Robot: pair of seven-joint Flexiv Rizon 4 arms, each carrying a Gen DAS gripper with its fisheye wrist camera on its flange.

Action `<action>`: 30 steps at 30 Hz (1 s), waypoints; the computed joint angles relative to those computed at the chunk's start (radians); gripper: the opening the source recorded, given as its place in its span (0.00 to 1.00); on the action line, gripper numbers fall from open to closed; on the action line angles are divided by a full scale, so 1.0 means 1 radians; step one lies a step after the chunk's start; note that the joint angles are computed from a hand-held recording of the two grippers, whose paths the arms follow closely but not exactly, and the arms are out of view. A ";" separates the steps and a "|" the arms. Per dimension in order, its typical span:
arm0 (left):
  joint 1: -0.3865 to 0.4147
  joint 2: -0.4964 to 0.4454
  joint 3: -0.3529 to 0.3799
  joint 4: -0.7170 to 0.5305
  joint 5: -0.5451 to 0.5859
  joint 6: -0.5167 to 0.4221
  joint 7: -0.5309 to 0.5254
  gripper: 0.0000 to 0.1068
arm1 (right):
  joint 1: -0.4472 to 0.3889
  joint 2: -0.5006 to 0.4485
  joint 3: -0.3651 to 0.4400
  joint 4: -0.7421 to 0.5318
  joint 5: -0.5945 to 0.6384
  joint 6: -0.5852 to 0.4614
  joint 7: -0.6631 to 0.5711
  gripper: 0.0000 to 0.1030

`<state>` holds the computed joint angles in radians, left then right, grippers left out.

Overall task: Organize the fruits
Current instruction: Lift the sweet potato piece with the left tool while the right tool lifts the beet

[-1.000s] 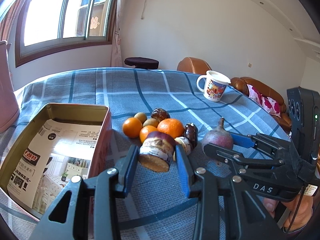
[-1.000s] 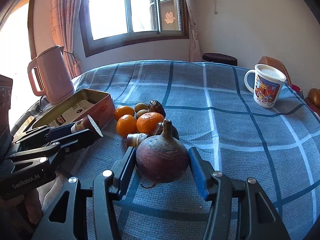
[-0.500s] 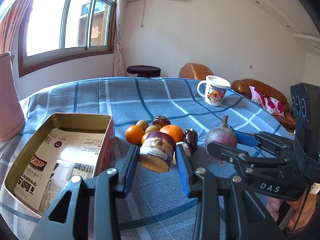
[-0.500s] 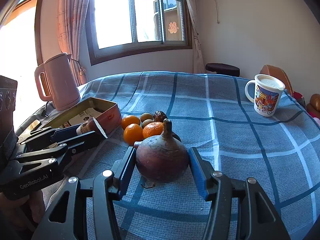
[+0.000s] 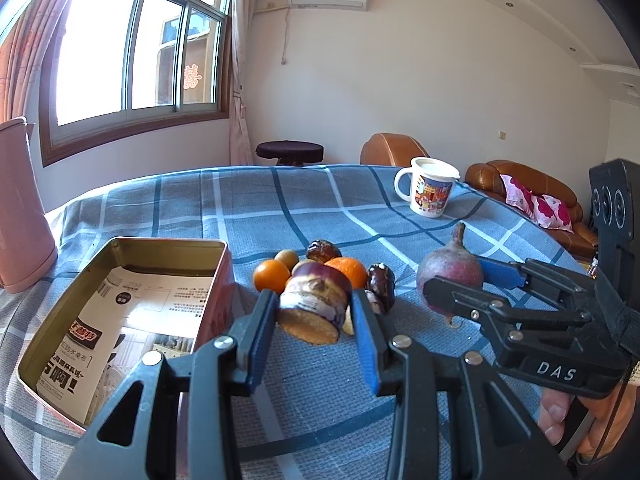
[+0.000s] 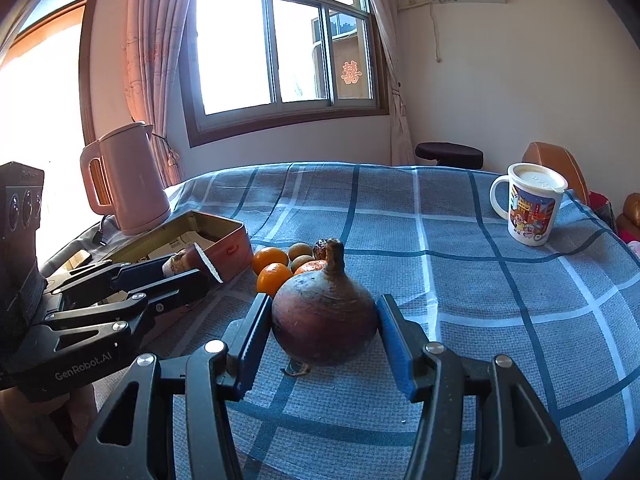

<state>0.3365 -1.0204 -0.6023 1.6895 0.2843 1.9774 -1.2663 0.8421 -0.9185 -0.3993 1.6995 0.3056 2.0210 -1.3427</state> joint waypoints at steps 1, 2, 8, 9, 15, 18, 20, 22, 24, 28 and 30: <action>-0.001 0.000 0.001 -0.001 0.000 0.002 0.000 0.37 | 0.001 -0.001 -0.001 0.001 0.002 0.004 -0.001 0.54; 0.000 0.000 0.000 0.000 0.002 0.004 0.000 0.37 | 0.001 -0.001 -0.001 0.000 0.003 0.007 -0.002 0.54; -0.004 0.002 0.010 0.001 0.012 0.023 -0.010 0.37 | -0.002 -0.001 0.008 0.001 0.018 0.034 -0.020 0.54; -0.004 0.002 0.011 0.002 0.015 0.026 -0.012 0.37 | -0.003 -0.001 0.011 0.001 0.021 0.039 -0.024 0.54; -0.010 0.006 0.023 0.000 0.030 0.043 -0.029 0.37 | -0.006 0.000 0.025 -0.001 0.049 0.066 -0.061 0.54; -0.012 0.007 0.028 -0.001 0.040 0.052 -0.038 0.37 | -0.007 0.000 0.030 -0.006 0.062 0.069 -0.078 0.54; -0.016 0.008 0.034 -0.003 0.045 0.059 -0.045 0.37 | -0.006 0.000 0.032 -0.006 0.073 0.075 -0.089 0.54; -0.018 0.008 0.039 -0.005 0.051 0.065 -0.052 0.37 | -0.009 -0.001 0.039 -0.008 0.080 0.086 -0.100 0.54; -0.020 0.009 0.044 -0.007 0.058 0.070 -0.058 0.37 | -0.013 -0.001 0.048 -0.009 0.087 0.097 -0.113 0.54; -0.025 0.010 0.053 -0.010 0.070 0.079 -0.071 0.37 | -0.014 0.001 0.059 -0.013 0.107 0.107 -0.140 0.54; -0.027 0.012 0.058 -0.010 0.076 0.086 -0.078 0.37 | -0.014 0.001 0.062 -0.016 0.116 0.111 -0.153 0.54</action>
<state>0.3096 -1.0087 -0.5439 1.6790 0.3603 2.0631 -1.3443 0.8278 -0.9179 -0.3372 1.6837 0.4214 2.1323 -1.4955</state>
